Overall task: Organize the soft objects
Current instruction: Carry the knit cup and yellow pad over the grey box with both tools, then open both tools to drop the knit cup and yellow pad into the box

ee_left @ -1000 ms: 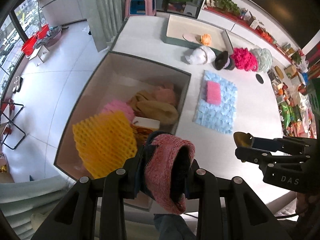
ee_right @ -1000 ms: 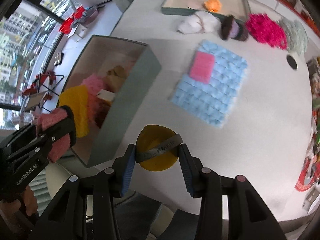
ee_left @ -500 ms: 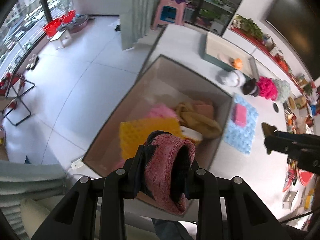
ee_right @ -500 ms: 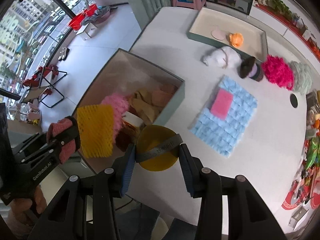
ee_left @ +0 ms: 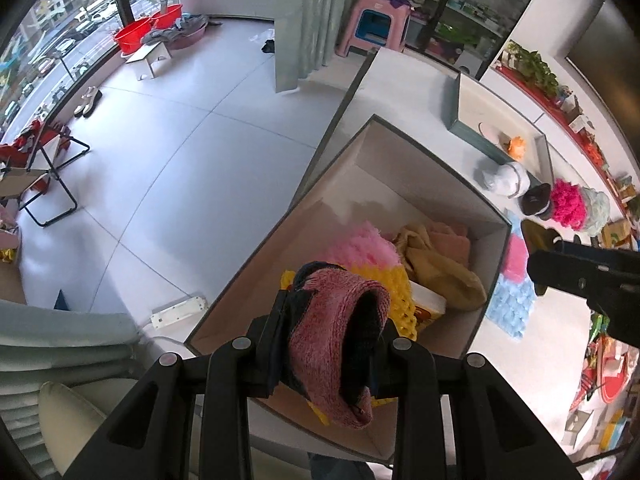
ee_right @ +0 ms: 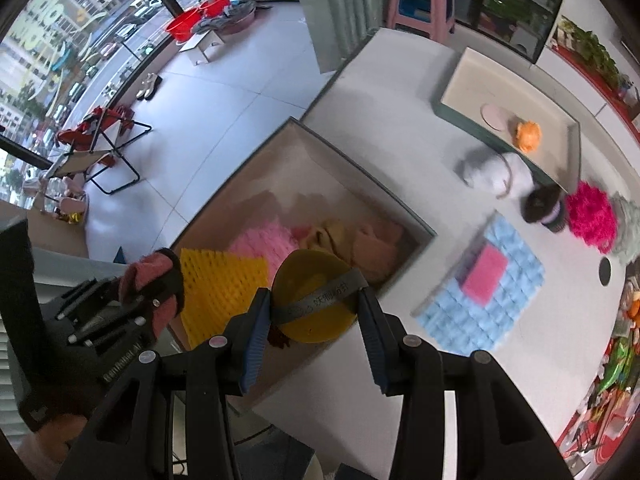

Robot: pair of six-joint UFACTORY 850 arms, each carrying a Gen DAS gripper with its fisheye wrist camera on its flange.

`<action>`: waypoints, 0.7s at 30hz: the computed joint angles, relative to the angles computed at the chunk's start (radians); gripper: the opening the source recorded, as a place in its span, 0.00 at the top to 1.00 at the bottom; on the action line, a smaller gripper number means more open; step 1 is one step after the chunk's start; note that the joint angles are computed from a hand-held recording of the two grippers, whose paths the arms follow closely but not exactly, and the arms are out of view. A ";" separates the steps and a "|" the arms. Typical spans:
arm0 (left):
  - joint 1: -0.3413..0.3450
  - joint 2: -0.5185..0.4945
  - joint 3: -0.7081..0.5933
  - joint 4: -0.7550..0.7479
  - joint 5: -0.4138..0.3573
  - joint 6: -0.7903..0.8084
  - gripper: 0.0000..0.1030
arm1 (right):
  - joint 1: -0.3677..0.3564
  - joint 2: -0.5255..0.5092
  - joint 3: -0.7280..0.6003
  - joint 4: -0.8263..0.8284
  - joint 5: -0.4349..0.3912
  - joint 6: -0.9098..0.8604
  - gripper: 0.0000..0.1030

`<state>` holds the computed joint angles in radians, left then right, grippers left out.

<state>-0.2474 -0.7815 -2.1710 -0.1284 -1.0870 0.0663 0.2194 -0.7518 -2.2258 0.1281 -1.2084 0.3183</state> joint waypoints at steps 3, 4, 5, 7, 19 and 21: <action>-0.003 -0.010 -0.009 0.011 -0.005 -0.015 0.68 | 0.004 -0.046 -0.069 -0.005 -0.031 -0.009 0.54; -0.004 -0.012 -0.011 0.014 -0.007 -0.021 0.68 | 0.004 -0.058 -0.086 -0.007 -0.041 -0.008 0.54; -0.004 -0.016 -0.016 0.016 -0.011 -0.026 0.68 | 0.005 -0.069 -0.103 -0.006 -0.050 -0.008 0.54; -0.004 -0.023 -0.021 0.021 -0.017 -0.036 0.68 | 0.005 -0.093 -0.137 0.000 -0.068 -0.005 0.54; -0.007 -0.047 -0.043 0.033 -0.043 -0.067 0.68 | 0.013 -0.210 -0.307 0.000 -0.164 -0.004 0.54; -0.007 -0.049 -0.043 0.036 -0.043 -0.066 0.68 | 0.014 -0.227 -0.333 -0.006 -0.179 -0.005 0.53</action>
<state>-0.2546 -0.8306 -2.2140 -0.0929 -1.1303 0.0001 0.2330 -0.9786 -2.5592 0.1225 -1.3878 0.3138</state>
